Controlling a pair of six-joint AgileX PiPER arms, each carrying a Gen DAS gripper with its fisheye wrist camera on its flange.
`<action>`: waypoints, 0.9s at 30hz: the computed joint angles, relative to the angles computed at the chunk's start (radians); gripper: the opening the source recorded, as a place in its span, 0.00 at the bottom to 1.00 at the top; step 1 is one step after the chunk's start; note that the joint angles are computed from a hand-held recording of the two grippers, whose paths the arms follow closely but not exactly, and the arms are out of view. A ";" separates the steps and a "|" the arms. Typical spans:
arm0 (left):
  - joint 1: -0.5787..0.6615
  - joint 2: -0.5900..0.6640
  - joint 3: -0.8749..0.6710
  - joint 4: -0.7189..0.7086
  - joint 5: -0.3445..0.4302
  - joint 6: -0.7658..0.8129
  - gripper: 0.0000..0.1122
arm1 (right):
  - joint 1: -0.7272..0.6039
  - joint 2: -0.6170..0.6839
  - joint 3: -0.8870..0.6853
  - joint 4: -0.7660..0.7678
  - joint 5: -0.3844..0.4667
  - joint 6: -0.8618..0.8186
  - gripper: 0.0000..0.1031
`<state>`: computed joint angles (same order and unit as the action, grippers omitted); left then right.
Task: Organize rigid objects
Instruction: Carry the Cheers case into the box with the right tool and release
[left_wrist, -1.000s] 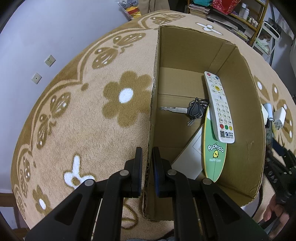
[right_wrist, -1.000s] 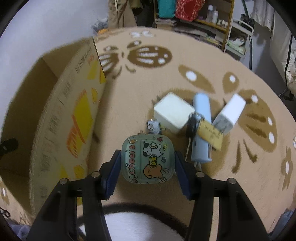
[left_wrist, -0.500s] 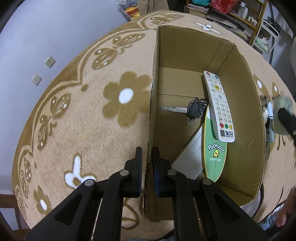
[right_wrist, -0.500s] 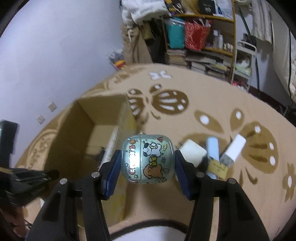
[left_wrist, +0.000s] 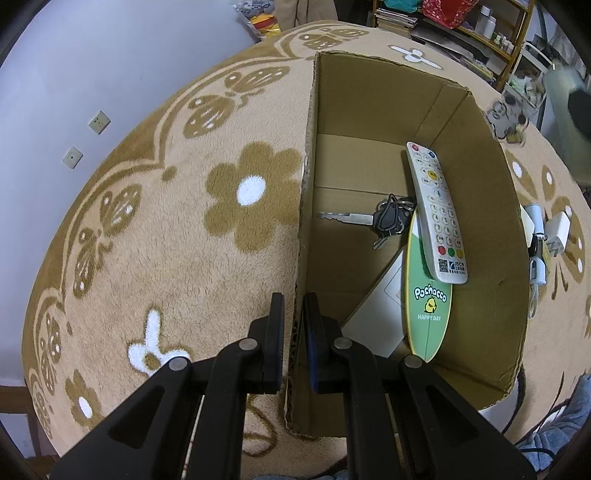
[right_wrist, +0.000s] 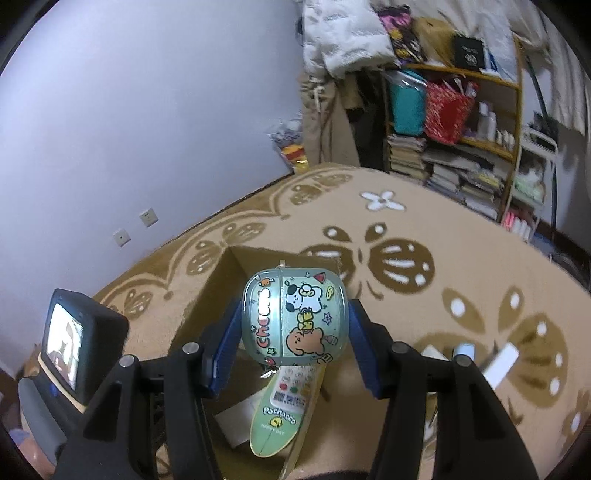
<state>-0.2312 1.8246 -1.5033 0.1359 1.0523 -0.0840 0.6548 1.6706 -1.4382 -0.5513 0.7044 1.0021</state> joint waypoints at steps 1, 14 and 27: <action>0.001 0.000 0.000 -0.001 0.000 0.000 0.09 | 0.000 0.003 -0.017 0.014 0.000 -0.027 0.58; 0.008 -0.004 0.010 -0.003 -0.011 0.004 0.10 | -0.015 0.023 -0.008 0.129 -0.105 -0.126 0.58; -0.014 -0.007 0.024 0.028 -0.016 -0.028 0.10 | -0.072 0.123 -0.001 0.318 -0.131 -0.315 0.58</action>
<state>-0.2453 1.8179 -1.4796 0.1640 1.0366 -0.1117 0.5829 1.7932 -1.4392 -0.2333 0.5737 0.6869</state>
